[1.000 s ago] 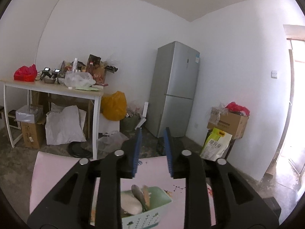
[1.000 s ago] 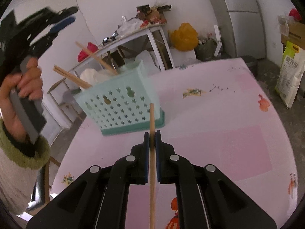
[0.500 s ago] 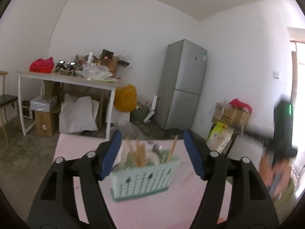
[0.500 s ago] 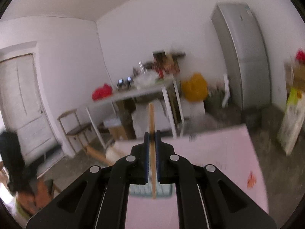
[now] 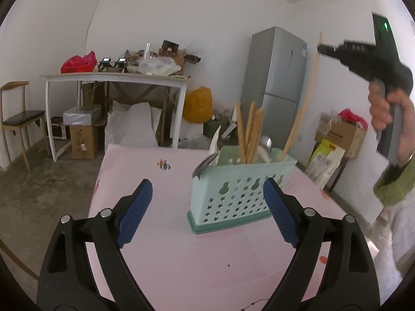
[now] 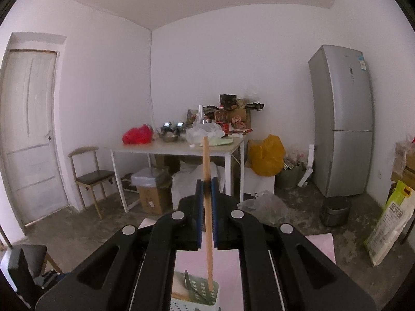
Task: Organize utensils
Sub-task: 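Lower the right tool's chopstick into the basket and open the right tool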
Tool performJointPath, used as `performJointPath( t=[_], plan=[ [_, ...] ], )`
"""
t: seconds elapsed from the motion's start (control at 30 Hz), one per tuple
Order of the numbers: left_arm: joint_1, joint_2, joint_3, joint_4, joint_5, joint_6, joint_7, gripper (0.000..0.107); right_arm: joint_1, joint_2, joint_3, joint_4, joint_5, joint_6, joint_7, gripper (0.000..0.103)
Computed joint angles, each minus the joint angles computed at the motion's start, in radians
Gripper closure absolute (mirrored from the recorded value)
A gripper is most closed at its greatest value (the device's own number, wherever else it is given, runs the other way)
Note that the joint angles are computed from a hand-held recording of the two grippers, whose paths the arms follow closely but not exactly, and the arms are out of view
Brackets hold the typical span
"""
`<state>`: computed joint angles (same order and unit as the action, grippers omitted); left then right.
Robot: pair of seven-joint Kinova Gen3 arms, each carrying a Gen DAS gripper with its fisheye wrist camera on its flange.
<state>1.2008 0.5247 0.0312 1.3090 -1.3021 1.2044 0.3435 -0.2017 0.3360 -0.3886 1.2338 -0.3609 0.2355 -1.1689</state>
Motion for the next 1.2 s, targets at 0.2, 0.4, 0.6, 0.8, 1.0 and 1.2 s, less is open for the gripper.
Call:
performJointPath(
  t=[0.2,0.4,0.6,0.8,1.0,1.2],
  plan=[
    [-0.031,0.02,0.0,-0.004,0.018,-0.05,-0.053,0.024,-0.076,0.063,0.062,-0.009,0.069,-0.003,-0.046,0.097],
    [-0.058,0.041,-0.015,-0.022,0.05,-0.117,-0.118,0.024,-0.086,0.122,0.079,-0.041,0.102,0.107,-0.067,0.09],
    [-0.066,0.062,-0.043,-0.048,0.078,-0.163,-0.163,0.024,0.097,0.147,-0.069,-0.003,-0.08,0.18,0.043,0.055],
    [-0.09,0.063,-0.074,-0.041,0.083,-0.253,-0.132,0.024,0.209,0.274,-0.129,-0.056,-0.288,0.392,0.071,0.054],
    [-0.132,0.059,-0.09,-0.038,0.102,-0.355,-0.112,0.024,0.176,0.371,-0.075,-0.139,-0.406,0.561,0.081,0.053],
    [-0.137,0.077,-0.115,-0.081,0.159,-0.376,-0.129,0.024,0.157,0.32,-0.025,-0.06,-0.473,0.549,0.103,0.051]
  ],
)
